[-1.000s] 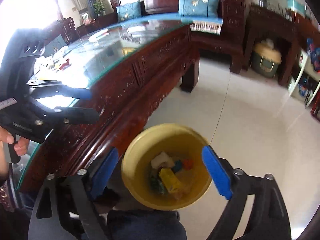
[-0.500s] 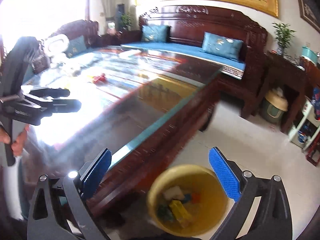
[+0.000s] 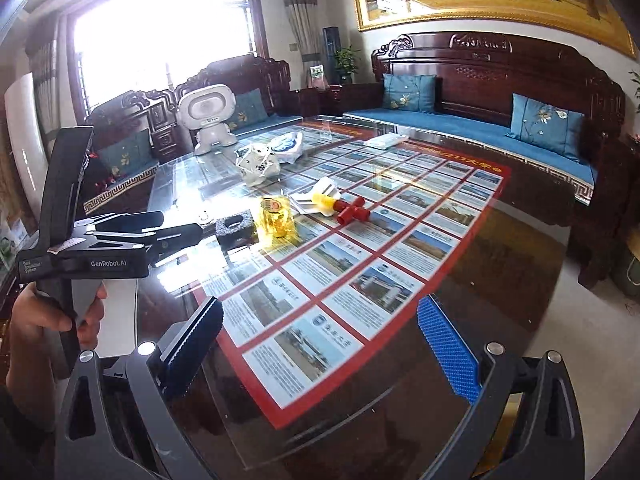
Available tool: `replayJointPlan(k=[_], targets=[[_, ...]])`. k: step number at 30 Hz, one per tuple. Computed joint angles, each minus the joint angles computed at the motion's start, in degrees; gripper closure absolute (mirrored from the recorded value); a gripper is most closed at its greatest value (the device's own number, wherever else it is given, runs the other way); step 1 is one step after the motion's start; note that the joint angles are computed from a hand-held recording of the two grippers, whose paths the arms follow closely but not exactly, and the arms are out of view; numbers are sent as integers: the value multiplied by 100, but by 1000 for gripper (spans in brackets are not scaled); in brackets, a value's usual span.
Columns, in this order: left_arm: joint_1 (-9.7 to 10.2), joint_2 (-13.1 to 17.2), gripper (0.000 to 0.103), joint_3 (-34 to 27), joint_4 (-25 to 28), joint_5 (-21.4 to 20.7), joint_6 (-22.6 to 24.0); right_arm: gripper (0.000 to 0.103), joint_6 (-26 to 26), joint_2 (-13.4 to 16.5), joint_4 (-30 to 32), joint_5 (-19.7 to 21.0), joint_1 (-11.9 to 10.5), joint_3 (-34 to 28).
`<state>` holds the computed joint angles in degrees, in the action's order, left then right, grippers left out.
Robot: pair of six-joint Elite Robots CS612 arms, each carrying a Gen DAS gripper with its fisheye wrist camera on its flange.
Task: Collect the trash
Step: 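Move both tools back over the table toward the foam block and bread wrapper, then grasp the black foam block with the left tool while the right tool grasps the yellow bread wrapper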
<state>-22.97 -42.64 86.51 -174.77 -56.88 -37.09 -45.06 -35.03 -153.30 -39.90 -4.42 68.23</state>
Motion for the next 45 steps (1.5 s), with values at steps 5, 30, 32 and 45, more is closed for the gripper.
replayJointPlan(k=[5, 30, 32, 45], targets=[[235, -43, 4, 227, -35, -106, -512, 9, -133, 103, 14, 13, 207, -176], [973, 511, 4, -299, -351, -1735, -1286, 39, -653, 1530, 2743, -656, 1040, -3156], [991, 531, 4, -311, -417, -1789, -1313, 39, -695, 1632, 2965, -735, 1085, -3371], [1075, 591, 4, -447, -256, -1939, -1645, 59, -1113, 2033, 4036, -1179, 1233, -4267]])
